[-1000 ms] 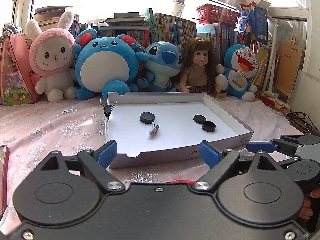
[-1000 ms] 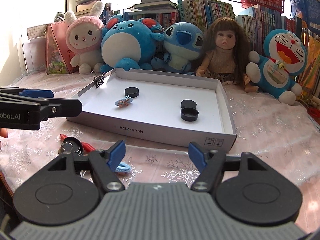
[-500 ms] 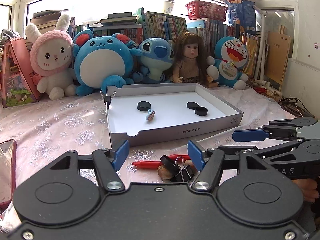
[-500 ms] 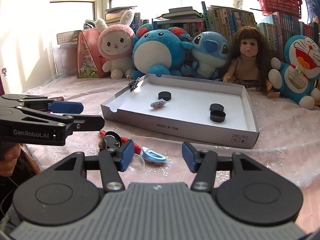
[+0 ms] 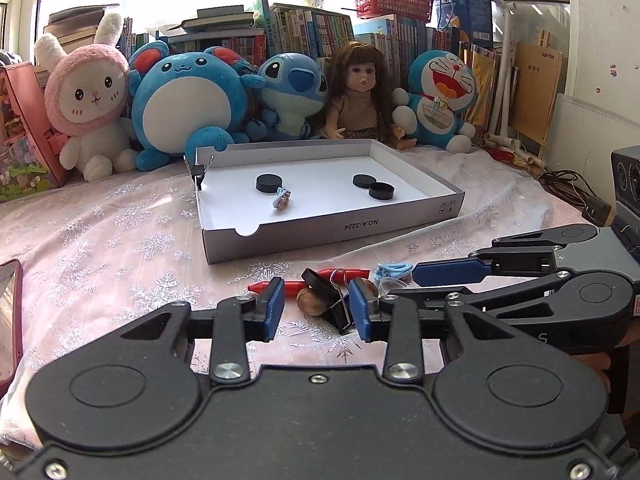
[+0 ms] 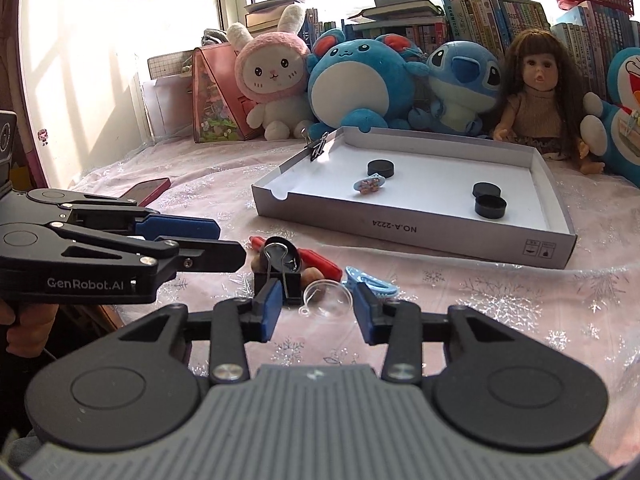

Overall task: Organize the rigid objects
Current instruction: 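Move both tools back over the remaining items beside the tray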

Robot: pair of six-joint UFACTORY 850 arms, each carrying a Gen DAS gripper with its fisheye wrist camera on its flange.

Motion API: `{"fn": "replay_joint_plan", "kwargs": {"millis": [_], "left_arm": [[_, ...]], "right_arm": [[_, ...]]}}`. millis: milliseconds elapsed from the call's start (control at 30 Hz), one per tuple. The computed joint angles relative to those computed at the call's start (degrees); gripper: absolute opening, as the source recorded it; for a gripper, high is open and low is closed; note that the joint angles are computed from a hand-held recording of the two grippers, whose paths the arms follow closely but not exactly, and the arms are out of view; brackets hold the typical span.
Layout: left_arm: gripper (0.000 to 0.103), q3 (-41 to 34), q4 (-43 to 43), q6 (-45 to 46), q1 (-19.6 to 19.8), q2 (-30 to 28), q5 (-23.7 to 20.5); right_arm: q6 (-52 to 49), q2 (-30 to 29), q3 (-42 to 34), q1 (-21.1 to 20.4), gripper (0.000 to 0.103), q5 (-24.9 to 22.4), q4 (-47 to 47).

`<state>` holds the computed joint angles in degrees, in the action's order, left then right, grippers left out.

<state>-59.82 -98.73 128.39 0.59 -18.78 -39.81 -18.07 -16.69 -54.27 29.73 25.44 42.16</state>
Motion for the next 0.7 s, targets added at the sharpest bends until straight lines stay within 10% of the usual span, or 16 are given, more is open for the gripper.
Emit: {"fn": "replay_joint_plan", "kwargs": {"millis": [700], "left_arm": [[0.035,0.7,-1.45,2.94,-1.34,-0.62,2.65]], "right_arm": [[-16.47,-1.78,-2.29,1.25,0.032,3.91,19.77]]}}
